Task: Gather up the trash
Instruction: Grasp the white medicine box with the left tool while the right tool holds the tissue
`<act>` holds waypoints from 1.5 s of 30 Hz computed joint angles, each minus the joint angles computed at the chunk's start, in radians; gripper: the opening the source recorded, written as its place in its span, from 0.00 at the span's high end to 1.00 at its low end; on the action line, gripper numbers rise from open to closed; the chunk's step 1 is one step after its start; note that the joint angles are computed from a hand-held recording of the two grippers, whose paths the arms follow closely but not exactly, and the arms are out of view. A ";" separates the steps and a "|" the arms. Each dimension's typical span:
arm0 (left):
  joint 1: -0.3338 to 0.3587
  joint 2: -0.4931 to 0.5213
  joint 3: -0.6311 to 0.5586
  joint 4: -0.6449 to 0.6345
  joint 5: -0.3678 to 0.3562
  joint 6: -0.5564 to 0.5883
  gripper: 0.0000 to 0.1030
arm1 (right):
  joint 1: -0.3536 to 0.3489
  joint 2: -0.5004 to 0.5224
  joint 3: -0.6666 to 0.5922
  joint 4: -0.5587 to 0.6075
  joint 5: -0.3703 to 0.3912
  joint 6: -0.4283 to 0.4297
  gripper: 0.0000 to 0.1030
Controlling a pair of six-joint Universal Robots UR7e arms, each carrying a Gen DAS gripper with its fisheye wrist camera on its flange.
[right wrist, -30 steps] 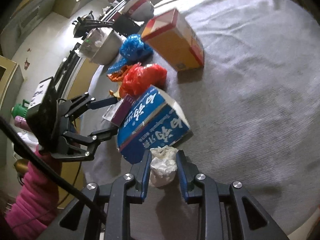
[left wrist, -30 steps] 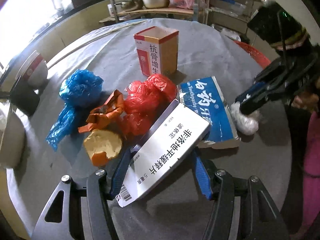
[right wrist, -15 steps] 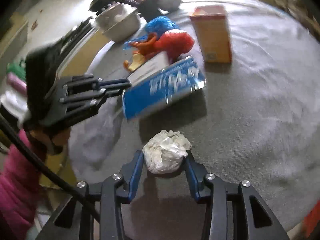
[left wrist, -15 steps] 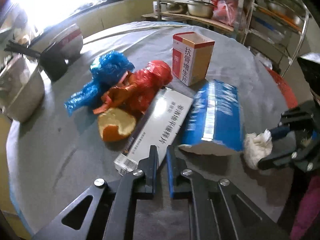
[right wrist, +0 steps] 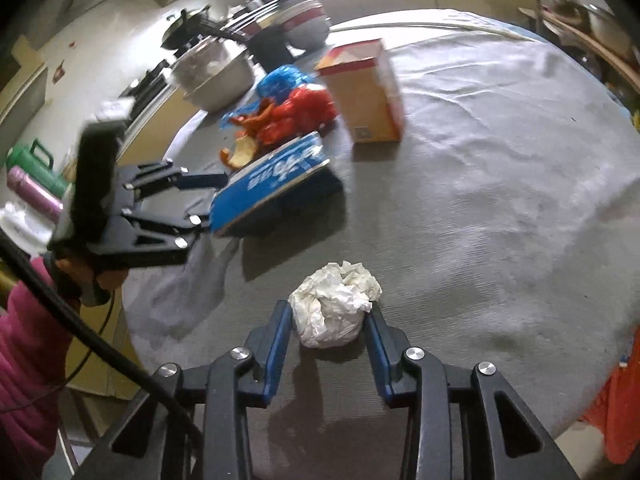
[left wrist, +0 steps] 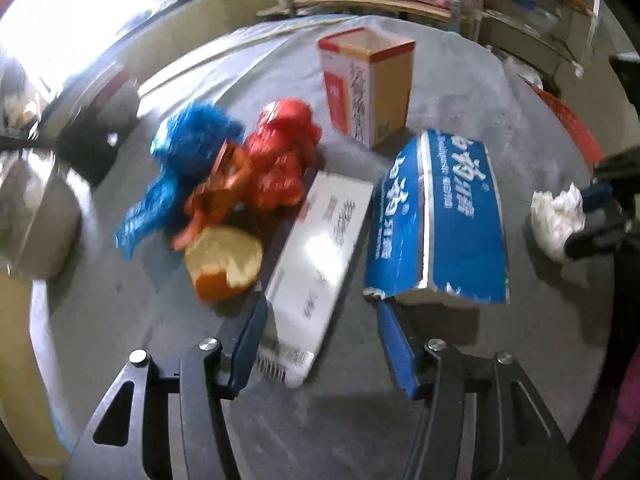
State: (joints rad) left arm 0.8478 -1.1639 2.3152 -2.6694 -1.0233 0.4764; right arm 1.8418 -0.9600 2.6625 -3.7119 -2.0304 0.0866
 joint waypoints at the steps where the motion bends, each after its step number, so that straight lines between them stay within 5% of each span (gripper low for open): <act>1: 0.007 0.007 -0.021 0.024 -0.017 -0.006 0.43 | -0.005 -0.007 0.007 -0.012 0.002 -0.005 0.62; 7: 0.041 0.087 -0.123 0.092 -0.028 -0.047 0.43 | -0.033 -0.046 0.023 -0.032 0.021 -0.015 0.62; 11: 0.030 0.081 -0.090 0.039 -0.042 -0.044 0.54 | -0.039 -0.073 0.036 -0.040 0.021 -0.019 0.62; 16: 0.019 0.040 -0.029 0.006 -0.040 -0.088 0.55 | -0.042 -0.102 0.060 -0.071 0.021 -0.029 0.62; 25: -0.079 -0.156 0.161 0.054 -0.053 -0.390 0.55 | -0.005 -0.124 0.105 -0.123 0.031 -0.033 0.62; 30: -0.157 -0.160 0.213 0.056 0.029 -0.634 0.54 | -0.015 -0.097 0.121 -0.149 0.053 -0.018 0.62; 34: -0.145 -0.127 0.187 0.050 0.045 -0.685 0.50 | 0.009 -0.099 0.131 -0.169 0.037 -0.012 0.62; 38: -0.108 -0.184 0.196 -0.028 -0.055 -0.680 0.42 | 0.026 -0.107 0.151 -0.208 0.020 -0.021 0.62; 45: -0.101 -0.239 0.213 0.030 0.001 -0.724 0.41 | -0.011 -0.096 0.181 -0.258 0.063 -0.040 0.62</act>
